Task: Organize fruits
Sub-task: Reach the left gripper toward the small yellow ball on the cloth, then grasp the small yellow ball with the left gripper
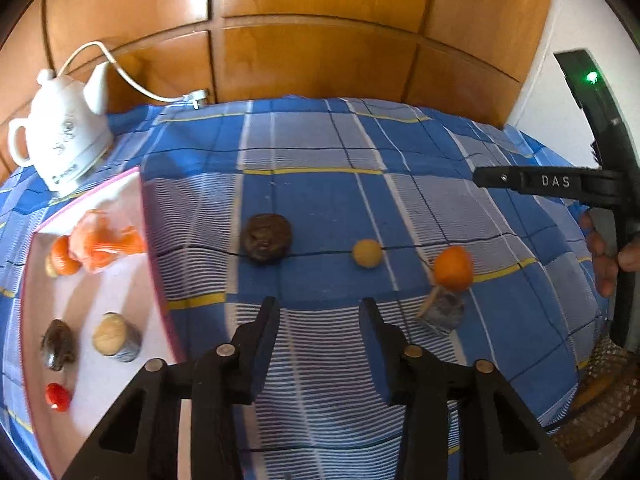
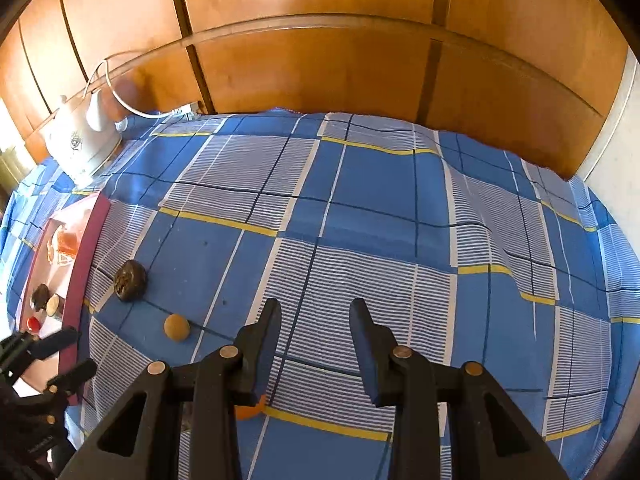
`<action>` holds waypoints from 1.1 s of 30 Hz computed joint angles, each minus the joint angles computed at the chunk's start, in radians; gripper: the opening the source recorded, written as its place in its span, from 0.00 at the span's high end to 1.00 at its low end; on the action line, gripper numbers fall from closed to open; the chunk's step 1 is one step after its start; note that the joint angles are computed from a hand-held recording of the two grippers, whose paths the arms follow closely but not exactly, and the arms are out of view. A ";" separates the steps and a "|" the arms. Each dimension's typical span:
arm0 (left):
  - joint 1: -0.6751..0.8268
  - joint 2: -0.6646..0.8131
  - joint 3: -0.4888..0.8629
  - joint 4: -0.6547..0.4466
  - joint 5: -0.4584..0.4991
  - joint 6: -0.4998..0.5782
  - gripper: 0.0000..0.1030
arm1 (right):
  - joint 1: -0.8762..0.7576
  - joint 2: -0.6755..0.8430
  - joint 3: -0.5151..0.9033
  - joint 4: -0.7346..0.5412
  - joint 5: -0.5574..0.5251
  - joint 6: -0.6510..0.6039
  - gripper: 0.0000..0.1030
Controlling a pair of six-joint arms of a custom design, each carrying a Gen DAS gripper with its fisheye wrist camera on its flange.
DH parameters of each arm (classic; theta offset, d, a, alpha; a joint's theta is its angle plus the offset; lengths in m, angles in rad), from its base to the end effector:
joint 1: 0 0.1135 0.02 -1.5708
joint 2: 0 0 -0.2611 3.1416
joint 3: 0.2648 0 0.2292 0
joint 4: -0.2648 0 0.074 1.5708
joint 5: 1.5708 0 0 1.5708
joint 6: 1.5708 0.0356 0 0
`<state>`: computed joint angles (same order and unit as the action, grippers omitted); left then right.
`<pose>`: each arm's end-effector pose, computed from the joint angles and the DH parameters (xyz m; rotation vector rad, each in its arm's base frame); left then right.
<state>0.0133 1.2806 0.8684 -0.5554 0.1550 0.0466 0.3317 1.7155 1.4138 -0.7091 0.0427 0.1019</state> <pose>0.2340 -0.0024 0.2401 0.1032 2.5279 -0.1728 0.3266 0.1109 0.2706 -0.2804 2.5686 0.1059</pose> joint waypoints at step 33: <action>-0.174 0.411 0.202 0.125 -0.079 -0.125 0.76 | 0.019 -0.018 0.013 0.003 0.014 -0.009 0.65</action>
